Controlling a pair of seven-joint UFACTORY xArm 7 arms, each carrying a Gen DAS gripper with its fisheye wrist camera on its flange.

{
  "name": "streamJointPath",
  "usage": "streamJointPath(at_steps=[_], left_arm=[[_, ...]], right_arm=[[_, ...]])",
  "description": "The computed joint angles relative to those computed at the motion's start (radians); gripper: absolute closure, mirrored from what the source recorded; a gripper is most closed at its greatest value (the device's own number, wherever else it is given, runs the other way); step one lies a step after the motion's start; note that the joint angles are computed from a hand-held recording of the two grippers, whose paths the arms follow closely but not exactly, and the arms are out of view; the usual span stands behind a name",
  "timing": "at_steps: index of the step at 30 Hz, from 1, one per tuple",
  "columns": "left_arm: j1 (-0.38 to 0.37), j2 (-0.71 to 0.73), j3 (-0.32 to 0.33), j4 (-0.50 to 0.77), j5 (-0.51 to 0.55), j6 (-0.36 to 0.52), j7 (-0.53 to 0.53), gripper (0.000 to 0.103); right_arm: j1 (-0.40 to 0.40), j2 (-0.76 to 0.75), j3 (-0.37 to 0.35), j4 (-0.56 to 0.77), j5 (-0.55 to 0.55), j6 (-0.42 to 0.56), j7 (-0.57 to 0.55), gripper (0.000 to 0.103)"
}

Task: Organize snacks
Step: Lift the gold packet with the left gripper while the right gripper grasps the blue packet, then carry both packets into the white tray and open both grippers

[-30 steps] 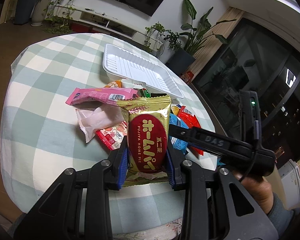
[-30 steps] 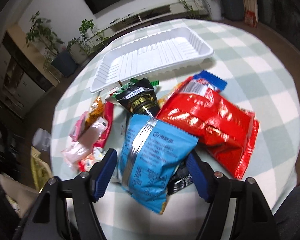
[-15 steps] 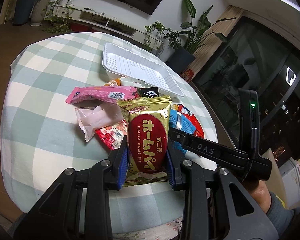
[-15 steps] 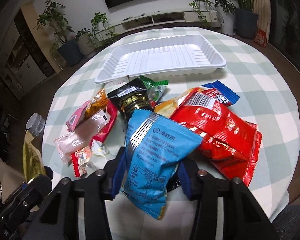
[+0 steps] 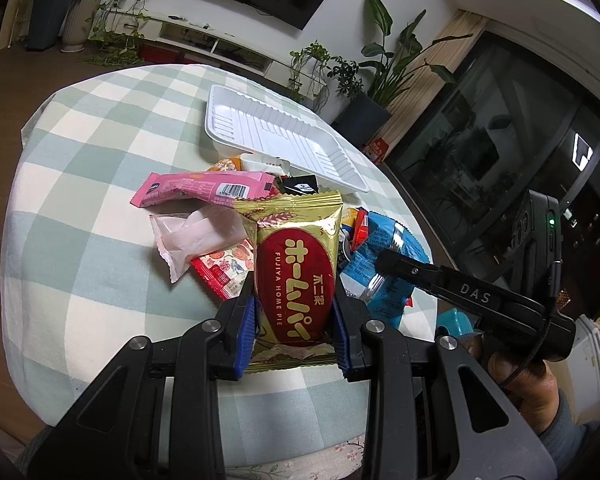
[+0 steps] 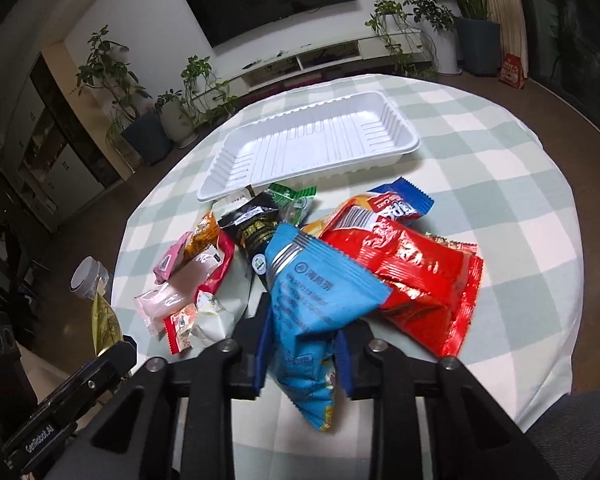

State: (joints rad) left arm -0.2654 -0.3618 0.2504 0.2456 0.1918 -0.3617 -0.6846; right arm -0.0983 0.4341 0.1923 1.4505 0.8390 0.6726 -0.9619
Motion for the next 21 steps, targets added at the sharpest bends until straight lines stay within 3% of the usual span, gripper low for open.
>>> streamJointPath(at_steps=[14, 21], left_arm=[[0.018, 0.005, -0.033, 0.004, -0.016, 0.008, 0.007, 0.073], [0.029, 0.008, -0.054, 0.008, -0.038, 0.011, 0.02, 0.073]], right_arm=[[-0.072, -0.031, -0.02, 0.026, 0.157, 0.157, -0.084, 0.075], [-0.097, 0.021, -0.044, 0.119, 0.17, 0.193, -0.037, 0.075]])
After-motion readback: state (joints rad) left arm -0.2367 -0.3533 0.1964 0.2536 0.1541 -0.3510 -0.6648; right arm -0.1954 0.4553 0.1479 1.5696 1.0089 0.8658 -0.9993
